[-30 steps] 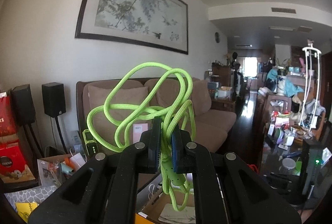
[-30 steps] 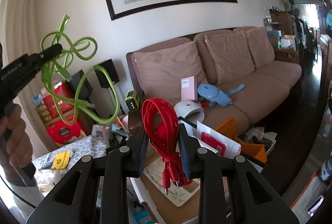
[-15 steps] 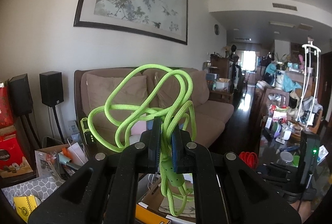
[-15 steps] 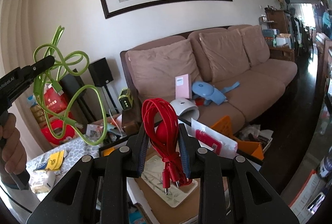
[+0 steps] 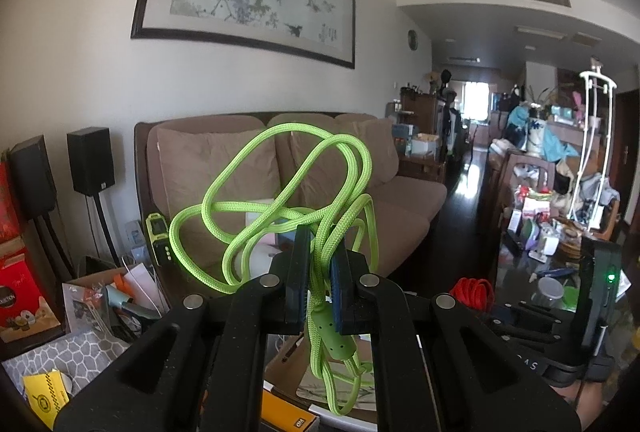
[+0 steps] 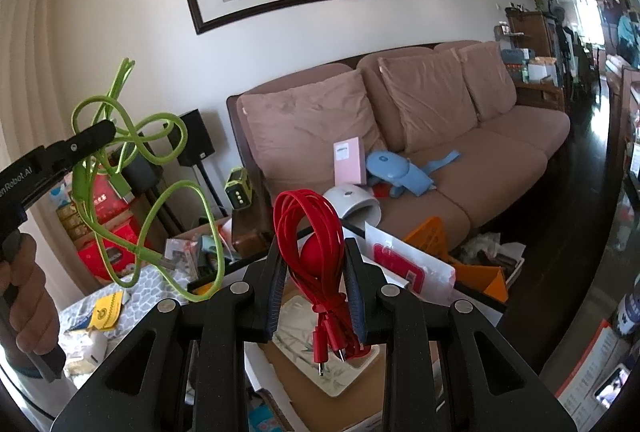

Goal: Organize objects

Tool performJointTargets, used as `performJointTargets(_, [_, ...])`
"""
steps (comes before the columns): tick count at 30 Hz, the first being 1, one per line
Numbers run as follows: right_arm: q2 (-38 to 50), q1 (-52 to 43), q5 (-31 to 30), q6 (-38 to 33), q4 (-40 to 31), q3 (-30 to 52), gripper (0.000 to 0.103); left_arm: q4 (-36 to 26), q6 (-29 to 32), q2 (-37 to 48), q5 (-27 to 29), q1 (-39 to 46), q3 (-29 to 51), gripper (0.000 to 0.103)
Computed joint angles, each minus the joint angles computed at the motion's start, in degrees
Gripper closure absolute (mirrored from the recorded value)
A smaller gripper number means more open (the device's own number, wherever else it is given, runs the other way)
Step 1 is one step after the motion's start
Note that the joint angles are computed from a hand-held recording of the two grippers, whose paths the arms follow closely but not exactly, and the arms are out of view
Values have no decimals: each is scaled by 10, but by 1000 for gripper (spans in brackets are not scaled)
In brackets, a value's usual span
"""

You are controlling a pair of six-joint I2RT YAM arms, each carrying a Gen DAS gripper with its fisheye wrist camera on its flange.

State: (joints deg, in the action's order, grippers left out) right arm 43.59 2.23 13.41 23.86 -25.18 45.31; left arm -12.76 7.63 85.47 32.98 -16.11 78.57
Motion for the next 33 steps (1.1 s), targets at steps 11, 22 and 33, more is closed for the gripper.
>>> performJointTargets(11, [8,-8,-1,2,-6,3,75,-27,4,22,-27,-21,14,94])
performJointTargets(22, [17,-22,-22,-4,-12,3,75,-43,9,30,-45,-38,13,94])
performJointTargets(33, [36,-28,-34,-4,-16,7,75,-65,18,41,-59,-48,24,94])
